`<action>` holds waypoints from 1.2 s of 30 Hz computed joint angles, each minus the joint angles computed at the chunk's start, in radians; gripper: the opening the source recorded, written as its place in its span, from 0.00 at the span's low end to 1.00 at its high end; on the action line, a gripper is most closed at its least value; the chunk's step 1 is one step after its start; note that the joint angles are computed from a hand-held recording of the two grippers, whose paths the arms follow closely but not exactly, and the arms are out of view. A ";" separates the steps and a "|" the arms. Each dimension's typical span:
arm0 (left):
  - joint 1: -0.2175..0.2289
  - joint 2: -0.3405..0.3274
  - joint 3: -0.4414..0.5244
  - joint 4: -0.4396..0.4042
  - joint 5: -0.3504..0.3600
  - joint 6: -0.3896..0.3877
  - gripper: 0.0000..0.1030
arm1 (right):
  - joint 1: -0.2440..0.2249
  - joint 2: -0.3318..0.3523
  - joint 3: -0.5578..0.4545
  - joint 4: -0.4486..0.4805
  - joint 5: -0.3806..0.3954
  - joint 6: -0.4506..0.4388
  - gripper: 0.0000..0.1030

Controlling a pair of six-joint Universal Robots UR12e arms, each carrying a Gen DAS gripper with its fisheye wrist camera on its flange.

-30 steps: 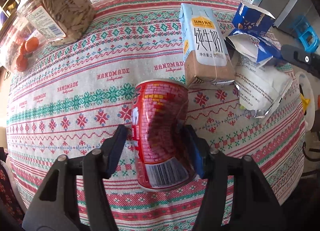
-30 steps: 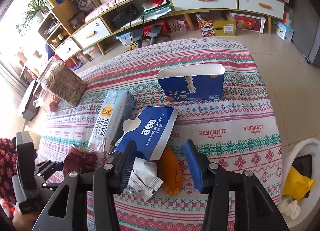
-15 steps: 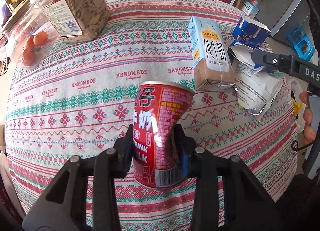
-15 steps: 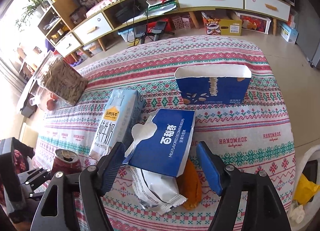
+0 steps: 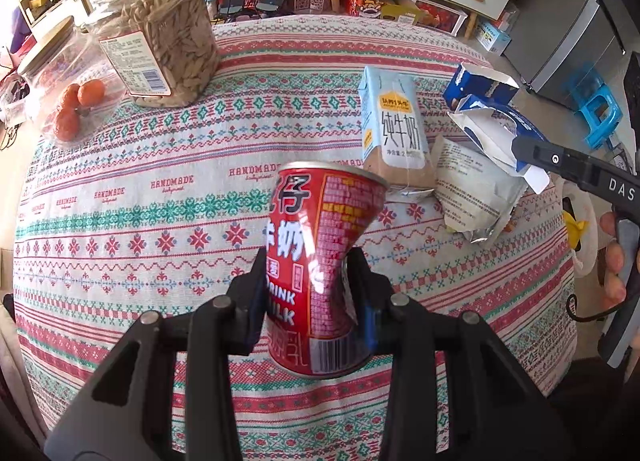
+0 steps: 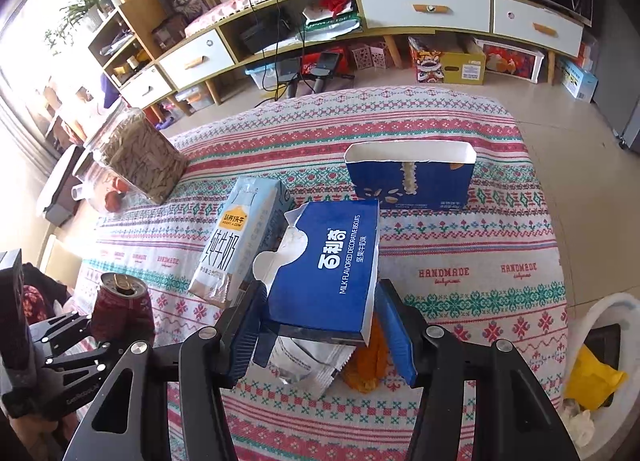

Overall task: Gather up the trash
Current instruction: 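Carry the can and tissue box to the bucket and release both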

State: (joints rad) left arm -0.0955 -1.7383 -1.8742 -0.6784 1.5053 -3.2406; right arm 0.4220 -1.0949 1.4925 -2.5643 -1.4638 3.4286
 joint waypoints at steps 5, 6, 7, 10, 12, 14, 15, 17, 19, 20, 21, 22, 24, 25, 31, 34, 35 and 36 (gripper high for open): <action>-0.016 0.008 0.009 0.013 -0.011 0.001 0.39 | -0.015 -0.052 0.058 -0.034 0.003 0.002 0.55; -0.022 0.007 0.013 0.015 -0.011 0.003 0.39 | -0.019 -0.064 0.073 -0.042 0.003 0.002 0.55; -0.029 0.006 0.018 0.016 -0.012 0.004 0.39 | -0.022 -0.074 0.085 -0.047 -0.001 0.001 0.55; -0.049 0.002 0.028 0.026 -0.014 0.007 0.39 | -0.035 -0.107 0.124 -0.059 -0.011 -0.002 0.55; -0.062 -0.003 0.035 0.034 -0.019 0.008 0.39 | -0.045 -0.129 0.152 -0.065 -0.016 -0.001 0.55; -0.074 -0.007 0.042 0.040 -0.023 0.011 0.39 | -0.058 -0.152 0.181 -0.072 -0.026 0.005 0.55; -0.081 -0.010 0.046 0.042 -0.026 0.013 0.39 | -0.065 -0.164 0.196 -0.074 -0.030 0.009 0.56; -0.093 -0.019 0.055 0.047 -0.030 0.015 0.39 | -0.083 -0.190 0.227 -0.078 -0.034 0.016 0.56; -0.106 -0.028 0.065 0.049 -0.036 0.017 0.39 | -0.103 -0.216 0.260 -0.083 -0.042 0.028 0.56; -0.111 -0.031 0.067 0.052 -0.041 0.018 0.39 | -0.113 -0.227 0.274 -0.085 -0.044 0.032 0.56; -0.117 -0.035 0.070 0.053 -0.045 0.018 0.39 | -0.124 -0.240 0.291 -0.087 -0.047 0.037 0.56; -0.123 -0.039 0.074 0.053 -0.048 0.018 0.39 | -0.133 -0.252 0.306 -0.088 -0.050 0.044 0.57; -0.138 -0.047 0.083 0.051 -0.051 0.022 0.39 | -0.154 -0.274 0.336 -0.086 -0.053 0.056 0.57; -0.146 -0.051 0.088 0.050 -0.052 0.025 0.39 | -0.163 -0.283 0.350 -0.082 -0.056 0.061 0.57; -0.190 -0.077 0.121 0.042 -0.058 0.034 0.39 | -0.217 -0.328 0.415 -0.056 -0.080 0.076 0.58; -0.213 -0.094 0.145 0.032 -0.062 0.034 0.39 | -0.242 -0.336 0.435 -0.055 -0.073 0.081 0.61; -0.221 -0.100 0.153 0.032 -0.062 0.033 0.39 | -0.249 -0.338 0.443 -0.060 -0.069 0.084 0.61; -0.228 -0.106 0.161 0.032 -0.064 0.033 0.39 | -0.258 -0.339 0.449 -0.061 -0.063 0.089 0.62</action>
